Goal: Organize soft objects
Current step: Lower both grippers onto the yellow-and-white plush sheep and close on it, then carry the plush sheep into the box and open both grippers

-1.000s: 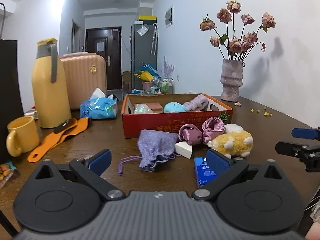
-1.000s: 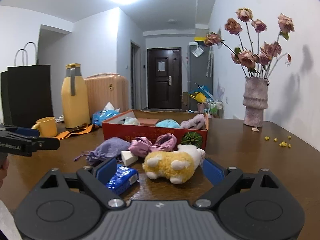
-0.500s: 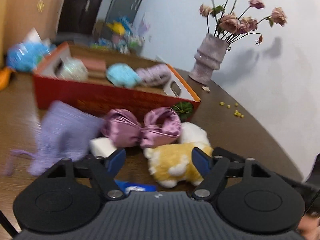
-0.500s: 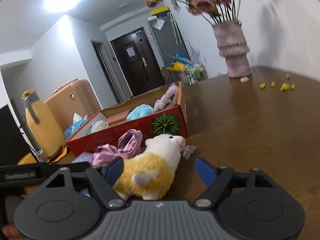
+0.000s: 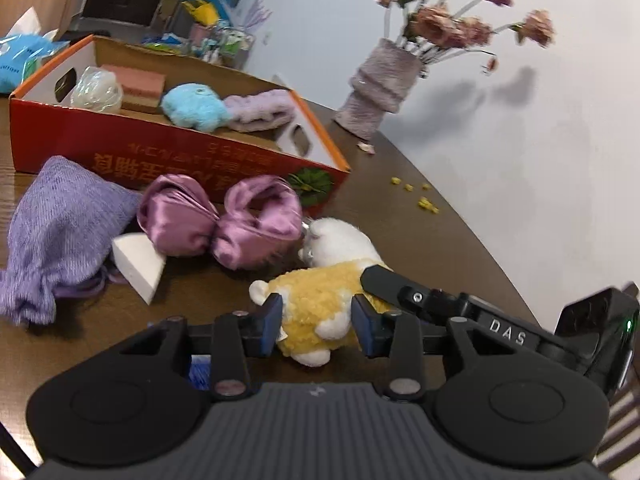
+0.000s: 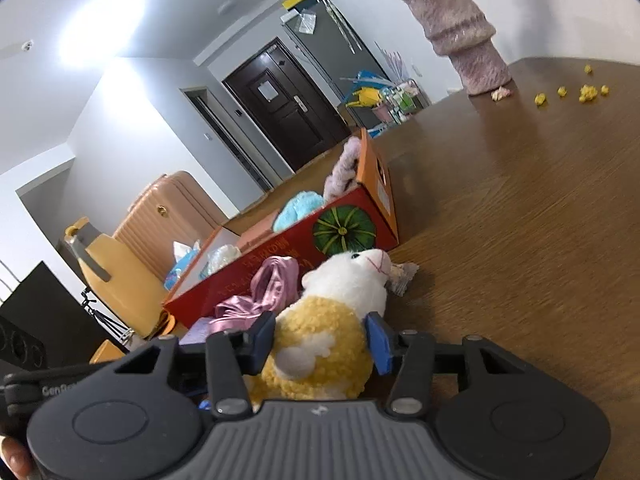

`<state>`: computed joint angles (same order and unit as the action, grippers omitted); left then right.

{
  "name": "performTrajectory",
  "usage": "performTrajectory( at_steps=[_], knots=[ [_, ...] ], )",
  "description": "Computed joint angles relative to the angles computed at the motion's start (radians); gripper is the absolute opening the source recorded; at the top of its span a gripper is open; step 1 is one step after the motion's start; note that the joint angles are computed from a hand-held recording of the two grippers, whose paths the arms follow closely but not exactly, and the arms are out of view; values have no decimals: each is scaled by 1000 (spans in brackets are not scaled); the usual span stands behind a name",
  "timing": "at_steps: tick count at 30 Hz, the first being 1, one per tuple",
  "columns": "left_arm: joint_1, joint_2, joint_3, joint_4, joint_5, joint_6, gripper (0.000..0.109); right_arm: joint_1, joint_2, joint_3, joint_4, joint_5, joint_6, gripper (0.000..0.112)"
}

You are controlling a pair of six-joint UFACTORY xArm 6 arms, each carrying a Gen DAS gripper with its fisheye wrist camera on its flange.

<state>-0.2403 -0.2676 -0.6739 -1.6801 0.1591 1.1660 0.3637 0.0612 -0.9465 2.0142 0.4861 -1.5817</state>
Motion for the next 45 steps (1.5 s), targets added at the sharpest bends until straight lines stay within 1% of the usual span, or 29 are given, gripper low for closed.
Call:
performTrajectory(
  at_steps=[2, 5, 7, 8, 9, 10, 12, 13, 14, 15, 17, 19, 21, 22, 23, 25, 28, 30, 32, 34, 37, 38, 39, 41, 42, 45],
  knots=[
    [-27, -59, 51, 36, -8, -52, 38, -3, -65, 64, 2, -1, -23, 48],
    [-74, -155, 148, 151, -22, -169, 38, -11, -159, 165, -30, 7, -3, 48],
    [-113, -214, 220, 329, -40, -360, 38, -13, -211, 224, -65, 6, 28, 48],
    [-131, -245, 253, 397, -46, -435, 38, -14, -236, 251, -73, 3, 34, 48],
    [-151, -267, 278, 431, -62, -473, 38, -14, -260, 278, -69, 1, 31, 48],
    [-168, -282, 296, 439, -79, -484, 39, -17, -277, 298, -69, 4, 25, 48],
    [-188, -294, 312, 413, -105, -485, 39, -19, -295, 320, -77, 2, 32, 48],
    [-190, -298, 323, 440, -110, -522, 40, -17, -299, 325, -85, -3, 35, 48],
    [-192, -298, 326, 435, -114, -528, 43, -17, -303, 330, -87, -3, 31, 48],
    [-195, -297, 322, 389, -116, -492, 44, -19, -306, 333, -91, 3, 30, 49],
    [-206, -280, 304, 270, -130, -395, 51, -21, -307, 336, -96, 9, 22, 50],
    [-209, -262, 284, 156, -151, -312, 54, -23, -301, 333, -103, 15, 22, 50],
    [-176, -252, 271, 92, -109, -265, 54, -26, -294, 328, -112, 22, 27, 50],
    [-160, -250, 269, 77, -85, -254, 50, -27, -290, 325, -116, 26, 29, 50],
    [-142, -252, 265, 38, -53, -213, 45, -30, -286, 323, -120, 31, 31, 50],
    [-140, -247, 257, -13, -52, -162, 44, -32, -280, 318, -131, 36, 34, 49],
    [-137, -251, 254, 1, -45, -186, 42, -35, -277, 307, -165, 39, 67, 47],
    [-130, -257, 242, -13, -44, -156, 42, -41, -279, 291, -185, 47, 81, 46],
    [-98, -257, 210, -4, -23, -119, 42, -42, -273, 254, -197, 54, 82, 46],
    [-36, -228, 148, 31, 28, -106, 42, -31, -251, 189, -186, 41, 43, 46],
    [36, -143, 13, 31, 63, -35, 42, -15, -156, 26, -149, 20, -33, 46],
    [60, -100, -41, 31, 72, -7, 42, -12, -96, -58, -163, 17, -15, 46],
    [90, -51, -96, 60, 91, -18, 42, -11, -34, -140, -209, 14, 41, 46],
    [162, 63, -216, 128, 163, -82, 42, -4, 90, -304, -287, -4, 146, 46],
    [189, 126, -280, 162, 181, -128, 42, 1, 154, -384, -340, -8, 205, 46],
    [235, 281, -430, 234, 196, -187, 42, 13, 361, -641, -547, -18, 443, 46]
  ],
)
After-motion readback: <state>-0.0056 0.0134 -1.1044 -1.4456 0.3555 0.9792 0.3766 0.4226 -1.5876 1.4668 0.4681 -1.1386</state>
